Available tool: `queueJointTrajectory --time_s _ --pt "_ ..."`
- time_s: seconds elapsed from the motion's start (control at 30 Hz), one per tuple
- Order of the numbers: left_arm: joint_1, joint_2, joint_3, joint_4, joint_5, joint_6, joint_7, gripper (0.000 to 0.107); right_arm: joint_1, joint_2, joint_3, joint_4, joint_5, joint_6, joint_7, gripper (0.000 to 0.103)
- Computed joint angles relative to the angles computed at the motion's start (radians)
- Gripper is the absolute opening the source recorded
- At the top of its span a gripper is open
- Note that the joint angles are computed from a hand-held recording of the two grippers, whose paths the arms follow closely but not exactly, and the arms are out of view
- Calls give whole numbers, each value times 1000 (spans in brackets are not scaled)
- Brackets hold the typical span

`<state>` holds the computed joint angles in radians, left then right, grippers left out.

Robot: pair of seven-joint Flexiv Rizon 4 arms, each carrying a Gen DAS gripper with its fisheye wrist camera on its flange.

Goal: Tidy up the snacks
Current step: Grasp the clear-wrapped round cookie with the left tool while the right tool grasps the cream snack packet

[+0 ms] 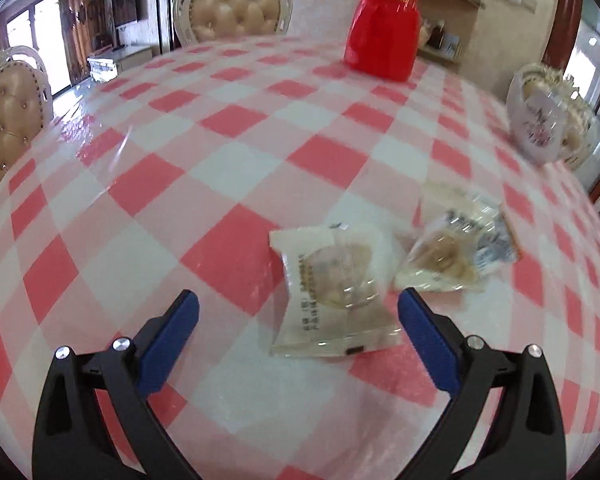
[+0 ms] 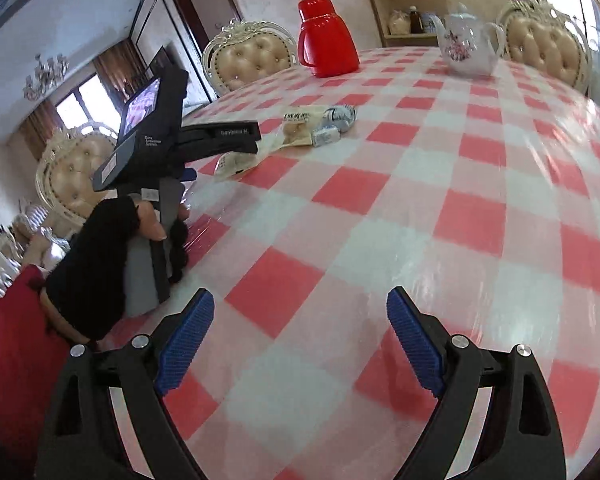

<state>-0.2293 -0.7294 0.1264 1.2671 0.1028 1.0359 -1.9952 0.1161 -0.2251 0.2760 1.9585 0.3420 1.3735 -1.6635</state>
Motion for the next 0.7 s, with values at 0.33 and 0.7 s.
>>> queueJointTrajectory --time_s 0.33,0.7 --pt "34 94 18 210 -26 215 -44 58 98 -273 -113 -346 -269 -4 291 81" --pt "97 100 -49 279 -172 316 34 81 236 -514 -255 -681 -538 -239 591 71"
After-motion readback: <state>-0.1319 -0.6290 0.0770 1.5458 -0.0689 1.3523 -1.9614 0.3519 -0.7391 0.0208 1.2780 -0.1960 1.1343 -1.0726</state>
